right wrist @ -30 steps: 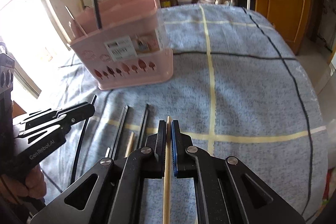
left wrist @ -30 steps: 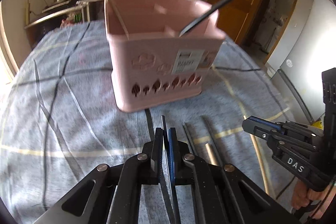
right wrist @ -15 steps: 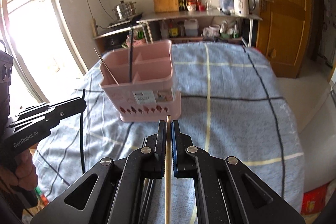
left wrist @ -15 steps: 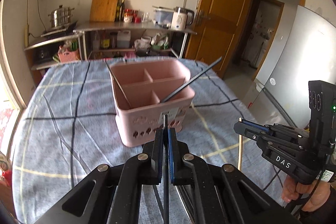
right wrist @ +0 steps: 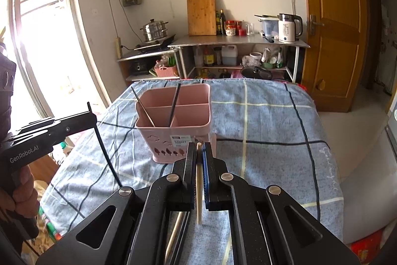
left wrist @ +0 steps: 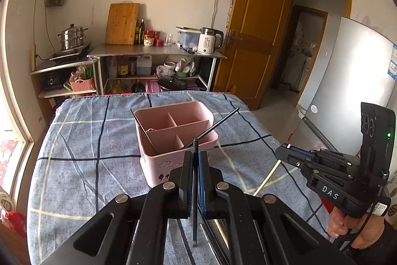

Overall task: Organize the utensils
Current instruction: 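Lift both held chopsticks and carry them above the pink basket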

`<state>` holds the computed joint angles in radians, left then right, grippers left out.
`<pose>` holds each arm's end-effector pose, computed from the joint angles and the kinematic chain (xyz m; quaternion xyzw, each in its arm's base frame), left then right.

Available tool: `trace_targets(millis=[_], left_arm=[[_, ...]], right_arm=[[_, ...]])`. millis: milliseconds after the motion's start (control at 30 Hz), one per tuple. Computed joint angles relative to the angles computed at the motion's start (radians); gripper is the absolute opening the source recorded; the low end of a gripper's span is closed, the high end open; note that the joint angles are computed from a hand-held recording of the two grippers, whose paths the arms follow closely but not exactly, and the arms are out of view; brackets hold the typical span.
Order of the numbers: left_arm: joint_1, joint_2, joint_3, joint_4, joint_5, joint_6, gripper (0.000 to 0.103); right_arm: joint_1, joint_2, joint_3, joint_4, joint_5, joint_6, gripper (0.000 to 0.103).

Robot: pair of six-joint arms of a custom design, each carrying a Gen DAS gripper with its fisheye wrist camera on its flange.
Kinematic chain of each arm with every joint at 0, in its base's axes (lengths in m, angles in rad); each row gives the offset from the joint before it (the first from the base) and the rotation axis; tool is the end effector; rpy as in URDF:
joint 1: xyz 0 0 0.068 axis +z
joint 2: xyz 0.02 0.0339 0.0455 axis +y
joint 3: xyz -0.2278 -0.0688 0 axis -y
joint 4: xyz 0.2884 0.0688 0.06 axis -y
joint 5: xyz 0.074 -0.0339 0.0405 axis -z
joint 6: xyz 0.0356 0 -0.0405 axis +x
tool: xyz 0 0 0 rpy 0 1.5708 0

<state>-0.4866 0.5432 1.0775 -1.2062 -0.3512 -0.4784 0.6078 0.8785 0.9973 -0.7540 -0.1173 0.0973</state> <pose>0.1177 -0.0484 0.3629 -0.0723 0.8871 -0.0591 0.4520 0.1962 0.1415 0.3177 -0.2505 0.8555 0.2045 0.4044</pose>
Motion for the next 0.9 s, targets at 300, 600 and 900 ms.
trace_targets(millis=[300,600,900], left_arm=[[-0.062,0.012,0.051,-0.03,-0.054,-0.031,0.004],[-0.002,0.037,0.102,-0.037,0.005,-0.003,0.003],[0.202,0.131,0.254,-0.027,0.134,0.136,0.003]], right_arm=[[0.003,-0.031,0.014,-0.017,0.003,-0.009,0.004],[0.037,-0.014,0.049,-0.008,0.003,0.002,0.004],[0.089,0.099,0.169,0.037,0.005,0.019,0.004]])
